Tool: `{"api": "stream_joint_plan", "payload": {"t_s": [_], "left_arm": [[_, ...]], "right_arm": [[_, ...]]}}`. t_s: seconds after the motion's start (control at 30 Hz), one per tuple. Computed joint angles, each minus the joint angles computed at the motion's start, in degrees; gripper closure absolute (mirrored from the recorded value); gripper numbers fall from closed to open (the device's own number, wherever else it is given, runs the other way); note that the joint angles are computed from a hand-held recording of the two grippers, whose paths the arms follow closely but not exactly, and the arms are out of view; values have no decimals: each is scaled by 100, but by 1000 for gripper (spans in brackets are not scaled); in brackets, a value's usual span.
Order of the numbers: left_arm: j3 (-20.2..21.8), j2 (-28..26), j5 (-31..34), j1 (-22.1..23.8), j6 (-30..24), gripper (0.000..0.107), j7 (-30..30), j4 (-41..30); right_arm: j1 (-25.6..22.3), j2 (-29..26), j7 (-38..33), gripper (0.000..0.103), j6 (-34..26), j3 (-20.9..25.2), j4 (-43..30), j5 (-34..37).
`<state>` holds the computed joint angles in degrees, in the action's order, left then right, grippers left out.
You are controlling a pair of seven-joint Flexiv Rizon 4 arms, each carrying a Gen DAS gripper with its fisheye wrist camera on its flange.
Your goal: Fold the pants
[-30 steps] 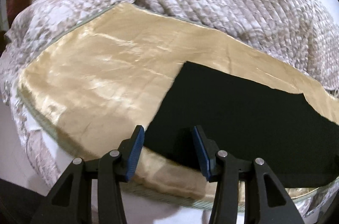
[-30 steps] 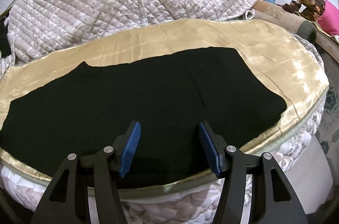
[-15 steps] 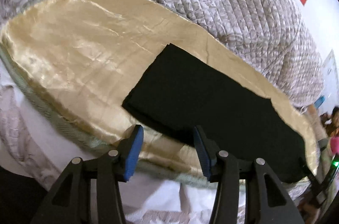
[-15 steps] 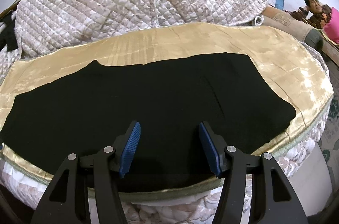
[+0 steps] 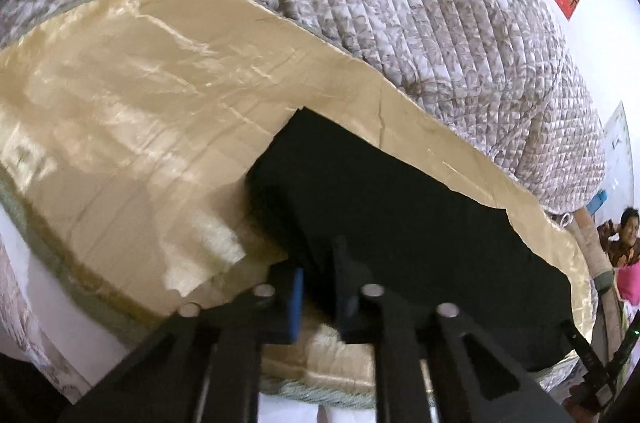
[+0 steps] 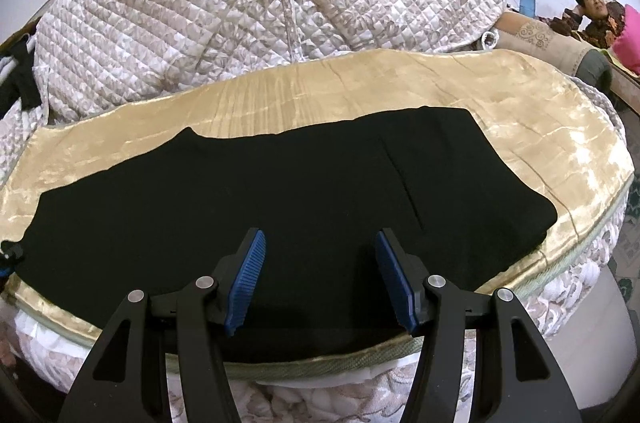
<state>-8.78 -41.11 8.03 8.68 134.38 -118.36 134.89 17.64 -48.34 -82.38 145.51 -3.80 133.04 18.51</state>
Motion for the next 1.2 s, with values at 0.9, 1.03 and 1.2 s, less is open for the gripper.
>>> {"api": "stream_joint_plan", "payload": {"t_s": [0.9,1.03,1.2], "left_arm": [[-2725,-534,905,-28,-3082,99,2674,-1915],[-3085,-658,714,264,-3001,98,2946,-1701],[-3942,-893,704,1049,-3004,94,3462,-1345]], "right_arm": [[-801,181,683,45,-28,307,262,-945],[-880,177,751,45,4,343,286,-1107],[-1077,158,833,45,140,479,329,-1538]]}}
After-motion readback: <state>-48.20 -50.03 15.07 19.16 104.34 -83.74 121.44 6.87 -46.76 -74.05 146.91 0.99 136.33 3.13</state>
